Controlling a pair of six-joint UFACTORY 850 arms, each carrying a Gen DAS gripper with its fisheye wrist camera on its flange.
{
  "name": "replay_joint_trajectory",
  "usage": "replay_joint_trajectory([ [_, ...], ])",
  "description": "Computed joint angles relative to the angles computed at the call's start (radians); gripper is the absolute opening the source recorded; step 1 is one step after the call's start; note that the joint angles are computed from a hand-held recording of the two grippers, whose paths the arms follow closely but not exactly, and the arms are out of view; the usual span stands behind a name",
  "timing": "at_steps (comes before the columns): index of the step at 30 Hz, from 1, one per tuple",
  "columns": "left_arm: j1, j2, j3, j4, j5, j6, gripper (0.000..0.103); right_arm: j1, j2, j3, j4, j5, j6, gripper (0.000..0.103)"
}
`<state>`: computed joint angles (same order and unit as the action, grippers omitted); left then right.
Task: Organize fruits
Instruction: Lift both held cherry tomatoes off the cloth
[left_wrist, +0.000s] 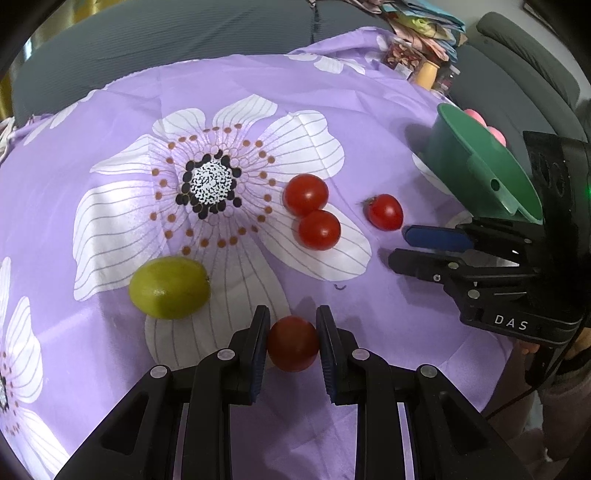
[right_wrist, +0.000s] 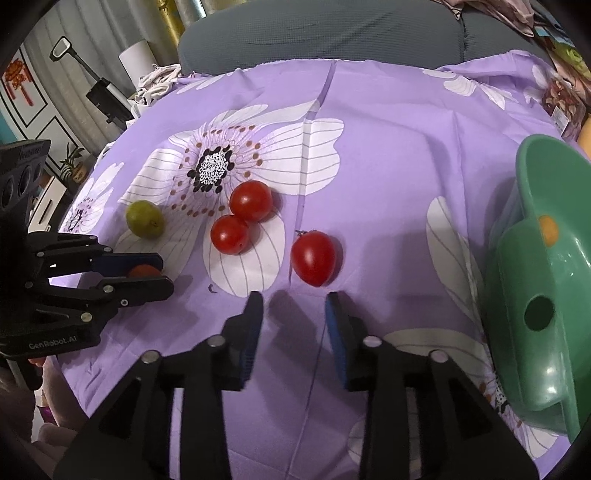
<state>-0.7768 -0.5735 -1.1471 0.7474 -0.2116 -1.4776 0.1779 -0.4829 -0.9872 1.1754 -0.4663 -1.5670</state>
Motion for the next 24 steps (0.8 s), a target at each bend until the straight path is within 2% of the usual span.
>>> replay_joint_trajectory([
  [8,0.002,-0.006,-0.002,-0.017,0.014,0.022,0.026,-0.002,-0.003,-0.004,0.005,-0.007,-0.014,0.036],
  [12,0.003,0.0,0.004,0.007,0.02,0.0,0.026,0.009,-0.001,-0.015,0.041,0.039,-0.029,0.036],
  [21,0.004,0.002,0.009,0.019,0.037,-0.003,0.026,0.042,-0.05,-0.078,-0.066,0.075,0.072,0.036],
  [22,0.005,0.0,0.006,0.017,0.038,0.004,0.026,0.044,-0.049,-0.077,-0.07,0.085,0.075,0.034],
  [23,0.005,-0.001,0.005,0.014,0.039,0.008,0.026,0.046,-0.048,-0.077,-0.073,0.087,0.076,0.026],
  [24,0.005,-0.002,0.004,0.01,0.038,0.014,0.026,0.045,-0.047,-0.076,-0.069,0.083,0.065,0.026],
])
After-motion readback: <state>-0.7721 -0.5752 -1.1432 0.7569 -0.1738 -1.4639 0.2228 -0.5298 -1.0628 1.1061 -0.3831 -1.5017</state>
